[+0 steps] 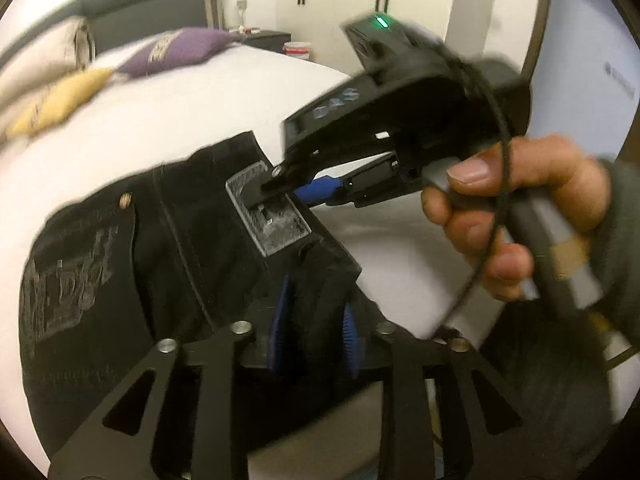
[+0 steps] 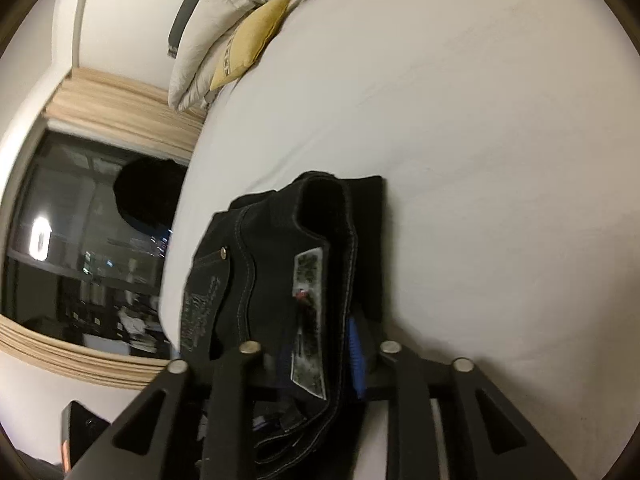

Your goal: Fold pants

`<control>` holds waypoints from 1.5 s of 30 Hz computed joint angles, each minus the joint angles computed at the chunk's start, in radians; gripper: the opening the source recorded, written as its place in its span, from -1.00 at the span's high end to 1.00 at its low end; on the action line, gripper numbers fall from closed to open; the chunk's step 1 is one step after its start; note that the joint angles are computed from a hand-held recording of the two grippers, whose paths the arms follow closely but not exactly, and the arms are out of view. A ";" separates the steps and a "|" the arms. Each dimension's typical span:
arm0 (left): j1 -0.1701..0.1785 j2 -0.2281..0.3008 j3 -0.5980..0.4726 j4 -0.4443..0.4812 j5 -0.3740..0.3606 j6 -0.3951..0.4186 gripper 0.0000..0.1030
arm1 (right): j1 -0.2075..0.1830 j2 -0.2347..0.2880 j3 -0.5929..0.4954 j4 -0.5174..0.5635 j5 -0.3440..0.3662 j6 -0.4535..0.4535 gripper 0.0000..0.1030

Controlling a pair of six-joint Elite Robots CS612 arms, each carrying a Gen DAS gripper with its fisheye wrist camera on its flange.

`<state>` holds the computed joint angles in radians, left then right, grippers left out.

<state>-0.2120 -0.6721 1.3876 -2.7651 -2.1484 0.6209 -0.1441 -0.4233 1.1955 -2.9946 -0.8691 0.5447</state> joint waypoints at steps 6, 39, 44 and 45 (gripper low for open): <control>0.076 -0.023 -0.017 -0.025 -0.144 -0.070 -0.09 | -0.014 -0.062 0.107 -0.128 -0.087 0.100 -0.09; 0.121 0.180 -0.292 0.047 -0.033 -0.261 -0.10 | 0.046 0.106 -0.187 -0.051 0.011 0.065 0.26; 0.128 0.159 -0.284 0.055 -0.025 -0.268 -0.11 | 0.019 0.030 0.016 -0.261 -0.089 0.185 -0.18; 0.134 0.152 -0.278 0.022 -0.023 -0.275 -0.11 | 0.017 -0.010 0.081 -0.272 -0.156 0.189 -0.40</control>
<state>-0.0775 -0.5205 1.1096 -2.7435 -2.1711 0.3461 -0.1272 -0.4332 1.2766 -3.2667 -1.0247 0.7337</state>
